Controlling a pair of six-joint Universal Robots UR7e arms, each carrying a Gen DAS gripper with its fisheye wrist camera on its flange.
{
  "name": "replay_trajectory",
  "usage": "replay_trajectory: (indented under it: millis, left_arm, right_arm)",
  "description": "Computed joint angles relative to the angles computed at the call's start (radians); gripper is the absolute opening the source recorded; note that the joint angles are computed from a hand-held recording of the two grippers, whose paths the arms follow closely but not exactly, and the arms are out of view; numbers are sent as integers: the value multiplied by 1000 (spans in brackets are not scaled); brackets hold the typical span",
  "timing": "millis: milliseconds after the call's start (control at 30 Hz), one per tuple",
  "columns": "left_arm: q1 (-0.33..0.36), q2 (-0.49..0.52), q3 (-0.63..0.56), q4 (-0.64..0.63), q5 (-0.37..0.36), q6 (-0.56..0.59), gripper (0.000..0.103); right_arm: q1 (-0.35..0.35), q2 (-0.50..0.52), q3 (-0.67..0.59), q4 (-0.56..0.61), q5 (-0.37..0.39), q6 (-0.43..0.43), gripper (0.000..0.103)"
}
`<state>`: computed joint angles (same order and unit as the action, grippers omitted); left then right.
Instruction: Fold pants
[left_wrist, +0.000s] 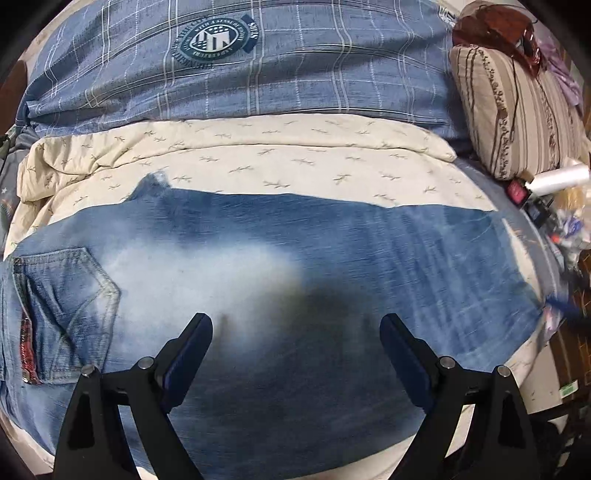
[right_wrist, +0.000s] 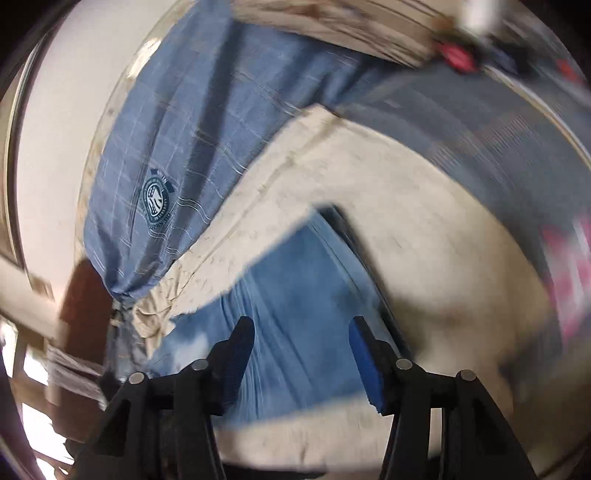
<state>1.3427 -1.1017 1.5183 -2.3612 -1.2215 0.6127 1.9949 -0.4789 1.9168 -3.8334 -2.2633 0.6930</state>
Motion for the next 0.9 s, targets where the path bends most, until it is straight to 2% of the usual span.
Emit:
replay_trajectory:
  millis: [133, 233, 267, 400, 467, 667, 767, 833, 867, 900]
  left_arm:
    - [-14, -14, 25, 25, -6, -15, 92]
    - [-23, -24, 44, 18, -1, -3, 92]
    - [-24, -27, 48, 17, 1, -2, 92]
    - [-26, -29, 51, 14, 13, 4, 92]
    - [-27, -25, 51, 7, 21, 9, 92]
    - [-31, -14, 61, -16, 37, -2, 92]
    - [-42, -10, 88, -57, 66, 14, 92]
    - [-52, 11, 101, -75, 143, 28, 92]
    - [-54, 20, 104, -74, 171, 38, 93]
    - [-55, 16, 119, -115, 167, 61, 94]
  right_arm:
    - [-21, 38, 84, -127, 54, 125, 57]
    - [-55, 57, 99, -191, 98, 145, 57]
    - [-73, 59, 99, -199, 133, 148, 57]
    - [-105, 74, 85, -203, 167, 152, 57]
    - [-101, 85, 70, -225, 146, 152, 57]
    - [-105, 81, 56, -193, 135, 151, 58]
    - [-77, 58, 38, -59, 43, 155, 35]
    - [-75, 49, 35, 2, 16, 179, 30]
    - [-75, 44, 40, 8, 14, 183, 30]
    - [-71, 36, 39, 34, 7, 190, 34]
